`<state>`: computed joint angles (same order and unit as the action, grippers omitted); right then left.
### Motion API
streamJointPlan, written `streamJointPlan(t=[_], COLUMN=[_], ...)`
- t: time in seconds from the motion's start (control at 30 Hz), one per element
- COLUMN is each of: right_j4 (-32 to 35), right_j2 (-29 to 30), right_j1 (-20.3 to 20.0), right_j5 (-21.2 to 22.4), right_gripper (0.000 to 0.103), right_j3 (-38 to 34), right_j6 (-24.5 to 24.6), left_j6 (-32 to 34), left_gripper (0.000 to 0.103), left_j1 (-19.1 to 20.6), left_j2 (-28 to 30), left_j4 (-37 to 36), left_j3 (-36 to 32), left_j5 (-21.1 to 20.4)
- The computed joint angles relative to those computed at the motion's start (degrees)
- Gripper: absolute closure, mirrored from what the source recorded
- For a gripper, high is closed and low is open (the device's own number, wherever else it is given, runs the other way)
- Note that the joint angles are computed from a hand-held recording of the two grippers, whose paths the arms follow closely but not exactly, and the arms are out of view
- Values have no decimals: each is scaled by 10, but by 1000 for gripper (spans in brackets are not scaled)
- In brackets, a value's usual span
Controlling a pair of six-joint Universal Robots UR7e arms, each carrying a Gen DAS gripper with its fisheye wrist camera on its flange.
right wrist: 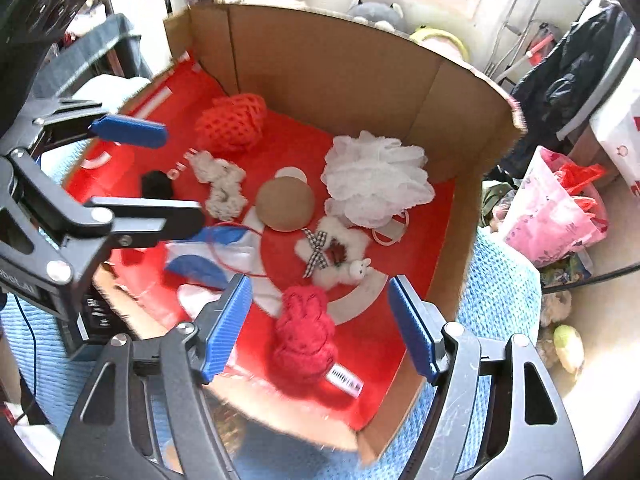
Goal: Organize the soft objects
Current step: 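Withdraw both tools from the box to hover beside its rim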
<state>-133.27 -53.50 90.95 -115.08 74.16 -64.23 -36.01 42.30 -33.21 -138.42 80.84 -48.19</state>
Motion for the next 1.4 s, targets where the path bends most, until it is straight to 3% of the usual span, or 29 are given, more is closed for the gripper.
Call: streamJointPlan(t=[0.37,0.47,0.63,1.0,1.4], right_j4=[-27,-35,-107,-209,-287], right_j2=[-103,-124,-154,-149,-108], right_j1=[-15,-24,-40,-66,-78], right_j5=[87,106,128,155,136], right_gripper=[13,12,12,12,12], right_j3=[101,127,192,248,246], right_j6=[27,36,22,38,44], left_j6=[-108,-140,-187,-205,-176], left_gripper=[0,0,0,0,0], left_j1=[-82,-100,-119,-116,-88], left_j2=[-69,-85,-95,-71,-35], left_j4=[11,1,-5,-49,-91], left_j3=[112,149,194,226,214], left_j5=[81,100,141,170,168])
